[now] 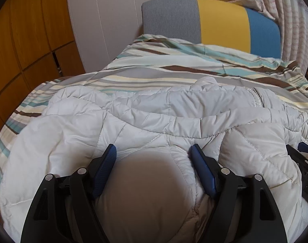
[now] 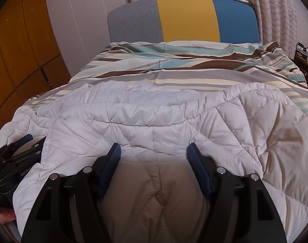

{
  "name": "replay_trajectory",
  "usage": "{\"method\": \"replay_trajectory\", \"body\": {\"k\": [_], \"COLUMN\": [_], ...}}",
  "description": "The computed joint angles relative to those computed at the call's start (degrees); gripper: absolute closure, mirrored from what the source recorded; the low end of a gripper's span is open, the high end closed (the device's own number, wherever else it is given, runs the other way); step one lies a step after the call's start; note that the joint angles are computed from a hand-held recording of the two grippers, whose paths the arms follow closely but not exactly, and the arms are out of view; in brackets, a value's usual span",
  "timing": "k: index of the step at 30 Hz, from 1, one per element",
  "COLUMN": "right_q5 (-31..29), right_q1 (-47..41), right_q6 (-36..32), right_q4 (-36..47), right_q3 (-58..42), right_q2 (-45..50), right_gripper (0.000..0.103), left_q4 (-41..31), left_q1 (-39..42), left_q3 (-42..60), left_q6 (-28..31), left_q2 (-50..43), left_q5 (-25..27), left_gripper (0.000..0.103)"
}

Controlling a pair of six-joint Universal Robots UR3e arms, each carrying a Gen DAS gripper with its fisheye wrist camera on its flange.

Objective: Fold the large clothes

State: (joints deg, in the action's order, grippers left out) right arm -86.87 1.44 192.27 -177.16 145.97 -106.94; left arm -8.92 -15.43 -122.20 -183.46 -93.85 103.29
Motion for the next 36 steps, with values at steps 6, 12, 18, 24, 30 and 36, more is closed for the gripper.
{"method": "replay_trajectory", "body": {"k": [6, 12, 18, 24, 30, 36], "right_q5": [-1.5, -2.2, -5.1, -6.1, -1.7, 1.6], "right_q1": [1.3, 1.8, 3.9, 4.9, 1.8, -4.1], "right_q6": [0.6, 1.1, 2.2, 2.7, -0.4, -3.5], "right_q4": [-0.1, -0.1, -1.2, -1.4, 8.1, 20.5], "right_q3": [-1.1, -1.5, -2.7, -3.1, -5.7, -4.6], "right_q2": [1.4, 1.9, 4.5, 5.4, 1.4, -15.7], "right_gripper": [0.034, 0.034, 0.034, 0.034, 0.032, 0.030], "left_q4": [-8.4, -2.7, 2.4, 0.2, -15.4, -16.5], "left_q1": [-0.6, -8.8, -6.7, -6.2, -2.4, 2.6], "left_q3": [1.2, 6.9, 4.3, 5.4, 7.7, 6.4], "left_q6": [-2.7, 0.3, -1.0, -0.7, 1.5, 6.7], "left_q2": [7.9, -4.1, -6.4, -6.5, 2.6, 10.2], "left_q5": [-5.6, 3.8, 0.9, 0.3, -6.4, -6.6], "left_gripper": [0.012, 0.010, 0.006, 0.005, 0.005, 0.005]}}
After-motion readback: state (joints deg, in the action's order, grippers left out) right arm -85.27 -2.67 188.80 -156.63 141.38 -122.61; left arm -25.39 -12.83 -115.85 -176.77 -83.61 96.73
